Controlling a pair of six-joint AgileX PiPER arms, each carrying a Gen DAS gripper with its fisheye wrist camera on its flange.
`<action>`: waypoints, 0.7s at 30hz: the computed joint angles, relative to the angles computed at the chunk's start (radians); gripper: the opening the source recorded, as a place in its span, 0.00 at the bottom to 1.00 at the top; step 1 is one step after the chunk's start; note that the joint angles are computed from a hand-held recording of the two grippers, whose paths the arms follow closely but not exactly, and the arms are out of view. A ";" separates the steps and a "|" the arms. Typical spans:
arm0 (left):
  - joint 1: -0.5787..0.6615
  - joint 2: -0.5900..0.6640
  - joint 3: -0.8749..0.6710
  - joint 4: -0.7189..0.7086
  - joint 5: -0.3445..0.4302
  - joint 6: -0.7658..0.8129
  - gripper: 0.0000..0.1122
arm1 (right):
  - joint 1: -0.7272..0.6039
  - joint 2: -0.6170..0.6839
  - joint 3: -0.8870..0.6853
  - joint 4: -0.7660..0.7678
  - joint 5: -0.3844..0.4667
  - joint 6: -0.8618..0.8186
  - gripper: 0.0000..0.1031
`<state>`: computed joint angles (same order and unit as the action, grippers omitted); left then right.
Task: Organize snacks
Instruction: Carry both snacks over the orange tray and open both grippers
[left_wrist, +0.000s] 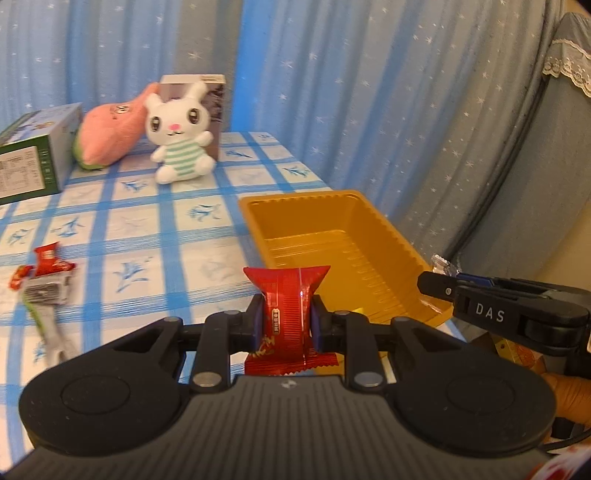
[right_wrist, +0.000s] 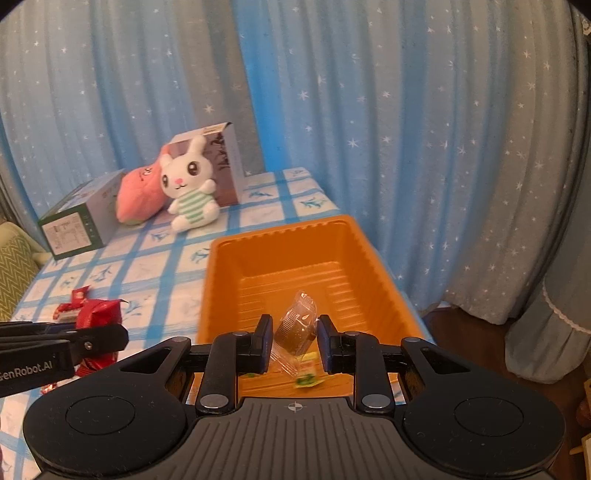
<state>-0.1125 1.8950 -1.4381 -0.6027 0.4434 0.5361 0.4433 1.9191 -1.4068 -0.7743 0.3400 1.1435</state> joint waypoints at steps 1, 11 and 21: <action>-0.012 0.017 -0.022 0.018 0.002 -0.023 0.20 | -0.012 0.002 -0.002 0.023 -0.003 -0.031 0.25; -0.078 0.154 -0.198 0.112 0.053 -0.148 0.20 | -0.105 0.049 -0.036 0.236 -0.035 -0.270 0.25; -0.091 0.214 -0.238 0.060 0.034 -0.098 0.35 | -0.135 0.070 -0.047 0.280 -0.042 -0.305 0.25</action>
